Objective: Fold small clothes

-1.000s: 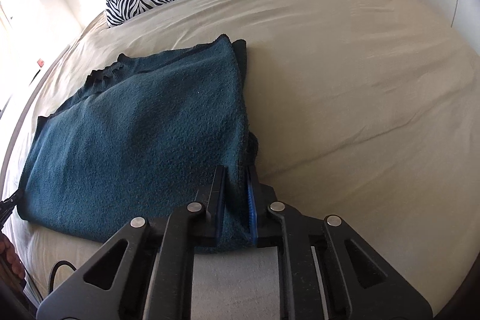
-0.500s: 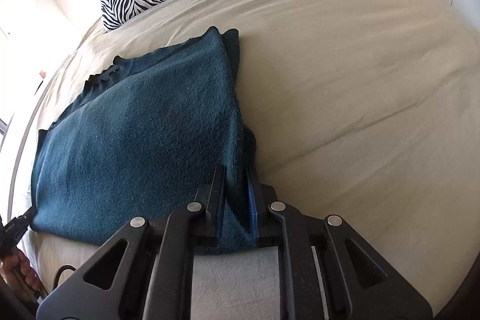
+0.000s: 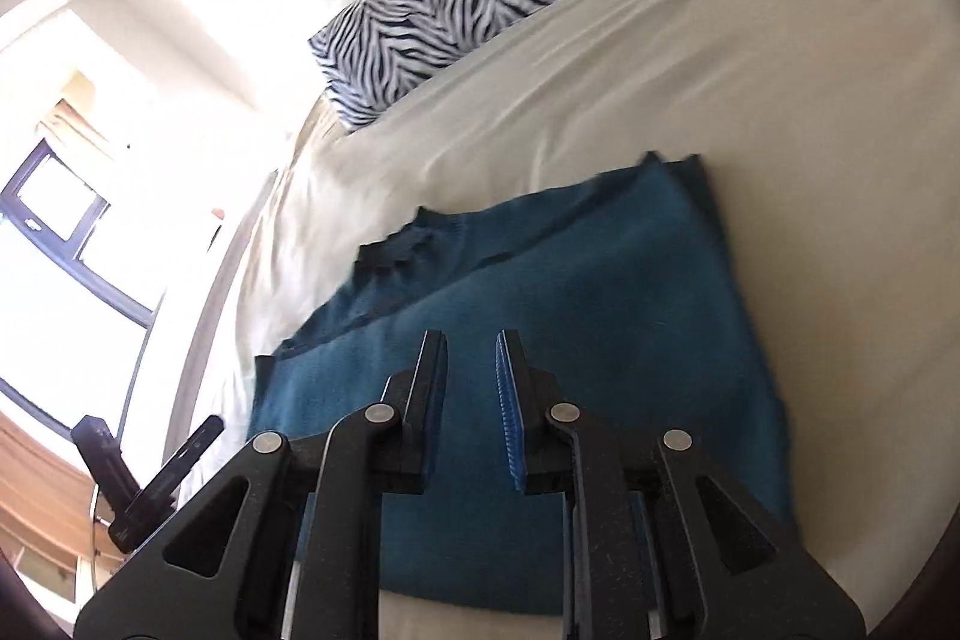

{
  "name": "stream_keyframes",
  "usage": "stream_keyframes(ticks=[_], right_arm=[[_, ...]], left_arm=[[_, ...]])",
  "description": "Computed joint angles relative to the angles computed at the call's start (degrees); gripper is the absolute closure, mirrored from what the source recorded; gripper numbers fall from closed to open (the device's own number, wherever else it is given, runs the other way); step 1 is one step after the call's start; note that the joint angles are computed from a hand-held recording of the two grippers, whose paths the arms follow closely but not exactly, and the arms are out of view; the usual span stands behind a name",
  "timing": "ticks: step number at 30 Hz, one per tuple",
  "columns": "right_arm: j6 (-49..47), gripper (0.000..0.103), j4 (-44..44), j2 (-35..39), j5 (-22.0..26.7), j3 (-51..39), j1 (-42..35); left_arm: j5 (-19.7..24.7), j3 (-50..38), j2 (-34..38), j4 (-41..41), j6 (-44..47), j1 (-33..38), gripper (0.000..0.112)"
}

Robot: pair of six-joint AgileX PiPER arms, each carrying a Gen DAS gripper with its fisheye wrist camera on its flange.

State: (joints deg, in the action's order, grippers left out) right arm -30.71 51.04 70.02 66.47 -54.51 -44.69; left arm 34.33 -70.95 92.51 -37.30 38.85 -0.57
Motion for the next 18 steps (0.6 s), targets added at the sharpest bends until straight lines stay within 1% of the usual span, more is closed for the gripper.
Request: stream_keyframes(ticks=[1,3,5,6,7,8,9,10,13,14,15,16,17,18], right_arm=[[2.11,0.086,0.83,2.23,-2.64,-0.65,4.68],[1.59,0.086,5.1,9.36,-3.77,-3.02,11.11],[4.12,0.086,5.07,14.57,-8.31,-4.58,15.83],[3.87,0.086,5.85,17.06,-9.49,-5.06,16.42],[3.36,0.086,6.7,19.35,-9.74,-5.74,15.99],[1.42,0.087,9.04,20.88,-10.38,-4.93,14.36],[-2.6,0.087,13.54,22.02,-9.85,-3.03,11.46],[-6.01,0.09,17.73,23.31,-8.55,-1.34,7.77],[-11.23,0.092,25.65,26.2,-4.91,1.97,-4.52],[-11.58,0.092,26.47,26.3,-4.49,2.14,-7.54],[-10.62,0.092,25.01,25.08,-6.35,1.92,-9.28],[-8.23,0.092,21.25,23.38,-8.99,1.0,-10.32],[-6.51,0.089,18.3,22.26,-10.75,0.27,-11.07],[-5.37,0.088,16.68,21.53,-10.8,-0.08,-12.38]], left_arm=[[-0.37,-2.23,2.34,2.79,-2.83,-1.95,0.072],[0.66,-6.91,7.48,9.61,-9.42,-4.71,0.072],[0.85,-9.32,11.54,15.15,-15.22,-5.99,0.071],[1.31,-10.04,13.64,15.57,-15.54,-5.76,0.071],[1.6,-10.28,14.95,13.71,-14.15,-5.01,0.07],[1.25,-9.69,15.39,9.55,-10.8,-3.81,0.07],[1.49,-9.49,15.45,7.69,-9.19,-3.27,0.07],[1.49,-9.5,15.49,7.8,-8.99,-3.32,0.07],[-0.95,-7.54,14.65,9.0,-8.36,-4.33,0.069],[-1.63,-7.0,14.47,8.88,-8.06,-4.43,0.069],[-2.11,-6.64,14.33,8.77,-7.99,-4.49,0.069],[-2.26,-6.67,14.34,8.77,-8.05,-4.55,0.069],[-2.47,-6.43,14.28,8.29,-7.57,-4.46,0.069],[-2.42,-6.4,14.28,7.8,-7.12,-4.3,0.069]])
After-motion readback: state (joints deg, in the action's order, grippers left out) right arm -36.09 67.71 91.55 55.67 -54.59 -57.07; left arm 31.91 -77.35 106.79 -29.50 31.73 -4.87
